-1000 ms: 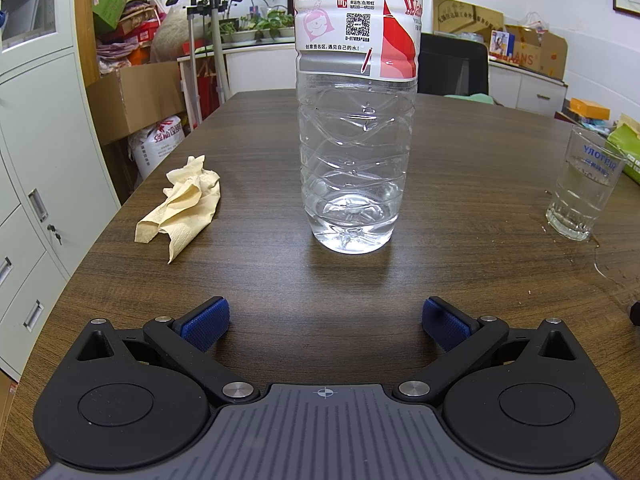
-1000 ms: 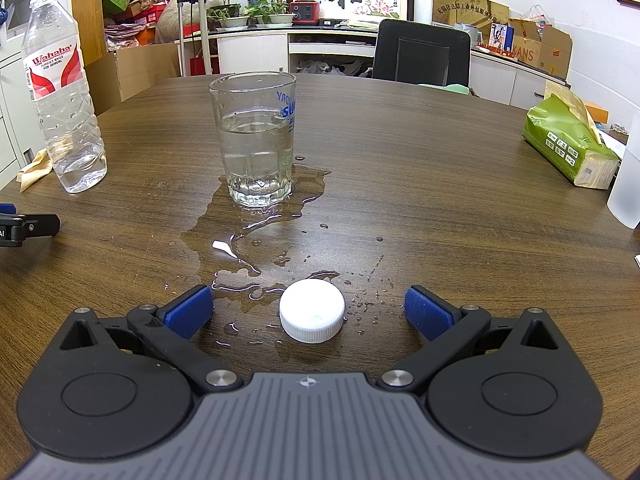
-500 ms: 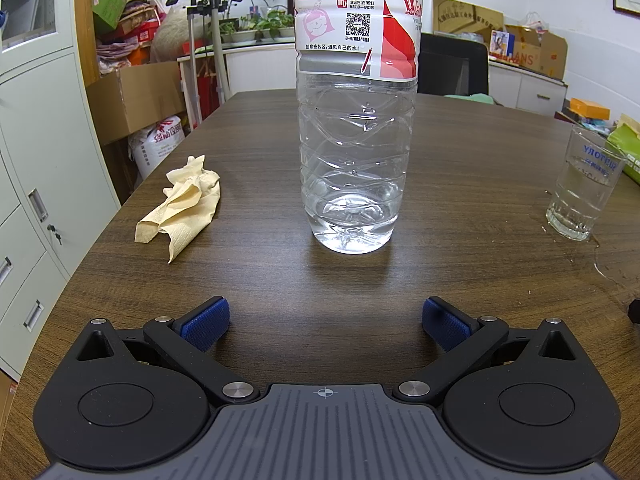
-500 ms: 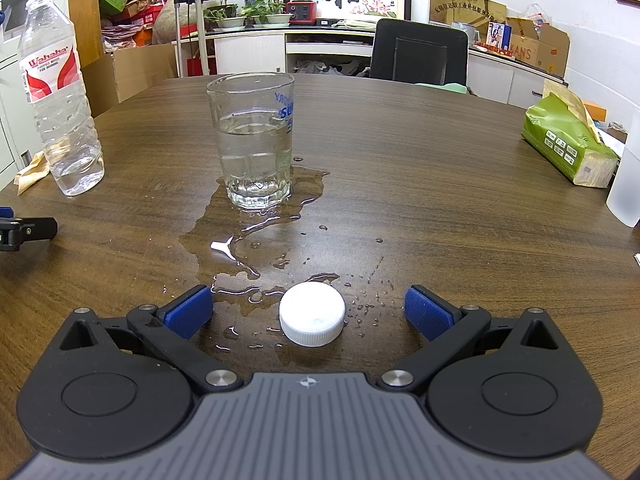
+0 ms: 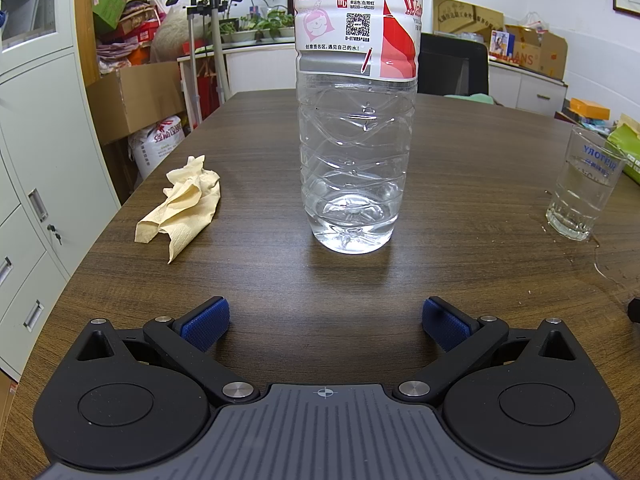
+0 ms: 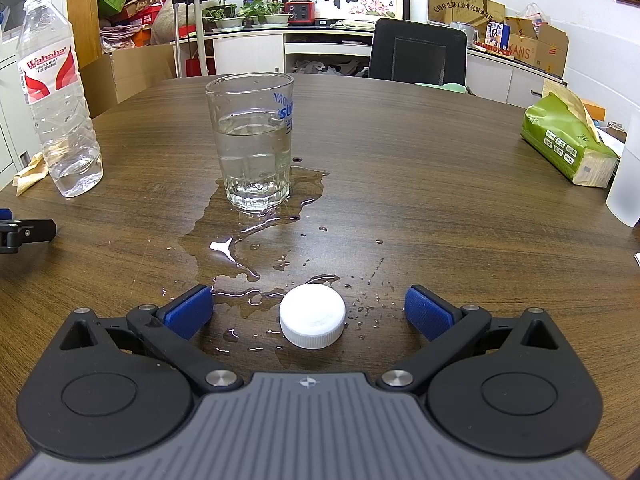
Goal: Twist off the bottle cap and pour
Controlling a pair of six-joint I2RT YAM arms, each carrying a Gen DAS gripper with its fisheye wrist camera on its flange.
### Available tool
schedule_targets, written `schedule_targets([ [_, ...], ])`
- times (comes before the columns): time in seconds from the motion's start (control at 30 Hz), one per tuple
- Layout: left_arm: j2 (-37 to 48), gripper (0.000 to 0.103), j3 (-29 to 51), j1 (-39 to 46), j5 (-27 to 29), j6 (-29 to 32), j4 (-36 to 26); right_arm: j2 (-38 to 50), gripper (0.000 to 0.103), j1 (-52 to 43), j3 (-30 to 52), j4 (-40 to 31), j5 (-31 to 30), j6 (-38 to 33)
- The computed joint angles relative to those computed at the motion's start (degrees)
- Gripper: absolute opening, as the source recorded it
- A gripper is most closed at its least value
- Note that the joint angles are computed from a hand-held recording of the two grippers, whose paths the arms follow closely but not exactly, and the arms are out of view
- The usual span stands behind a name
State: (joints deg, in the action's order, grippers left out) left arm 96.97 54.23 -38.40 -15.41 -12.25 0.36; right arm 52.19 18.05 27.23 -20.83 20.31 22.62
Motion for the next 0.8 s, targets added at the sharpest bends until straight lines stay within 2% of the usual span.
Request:
schedule_targets([
  [0.4,0.05,0.103,0.02,-0.18,0.02,0.08,0.04,0.03,0.103,-0.01,0.03,0.00,0.01,0.00],
  [0.7,1.73,0.103,1.04,3.16,6.97,6.12,2.01,0.04,0.103,-0.11,0.01,0.05,-0.07,-0.09],
  [0.8,3.21,0.103,2.54,2.78,6.62,5.86,1.96,0.04,0.103,-0.11,0.01,0.05,-0.07,-0.09],
])
